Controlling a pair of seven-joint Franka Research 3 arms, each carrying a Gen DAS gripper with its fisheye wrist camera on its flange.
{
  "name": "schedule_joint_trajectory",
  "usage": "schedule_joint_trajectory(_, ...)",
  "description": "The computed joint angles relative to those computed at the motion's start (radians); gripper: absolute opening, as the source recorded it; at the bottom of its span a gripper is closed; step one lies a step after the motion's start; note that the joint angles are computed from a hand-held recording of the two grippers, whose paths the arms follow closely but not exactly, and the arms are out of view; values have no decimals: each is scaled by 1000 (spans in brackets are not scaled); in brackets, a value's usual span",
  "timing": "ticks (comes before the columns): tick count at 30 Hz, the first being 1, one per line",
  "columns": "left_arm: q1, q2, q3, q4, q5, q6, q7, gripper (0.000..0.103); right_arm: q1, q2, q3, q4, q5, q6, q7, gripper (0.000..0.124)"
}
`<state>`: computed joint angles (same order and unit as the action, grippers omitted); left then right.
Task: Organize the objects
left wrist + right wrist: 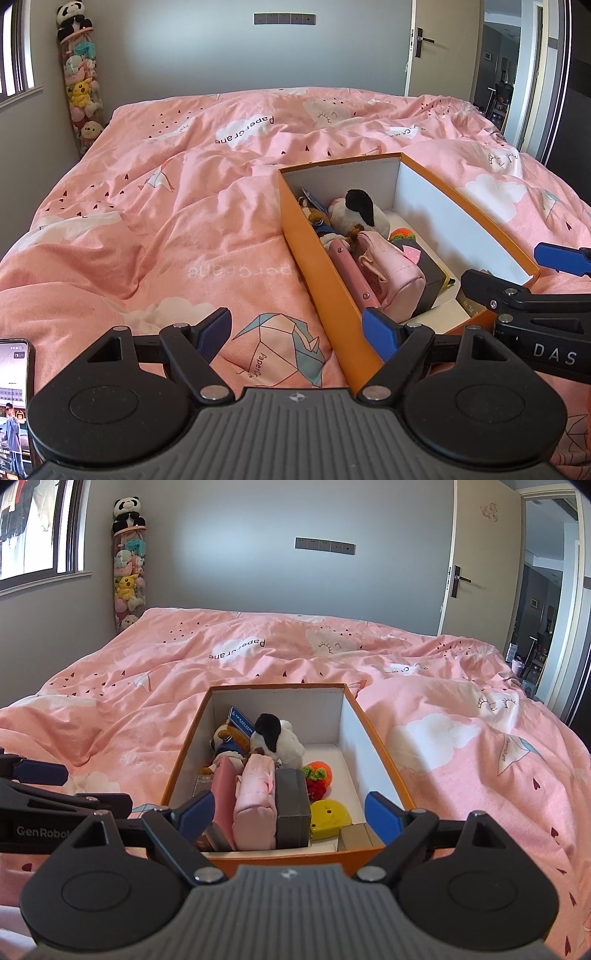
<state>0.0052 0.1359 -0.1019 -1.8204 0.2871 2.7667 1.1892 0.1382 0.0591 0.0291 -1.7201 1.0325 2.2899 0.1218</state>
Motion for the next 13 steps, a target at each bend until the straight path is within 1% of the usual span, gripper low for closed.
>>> schedule_joint_trajectory(13, 6, -8, -2, -13, -14, 18, 35, 94, -1, 7, 3, 8, -5, 10, 19, 89)
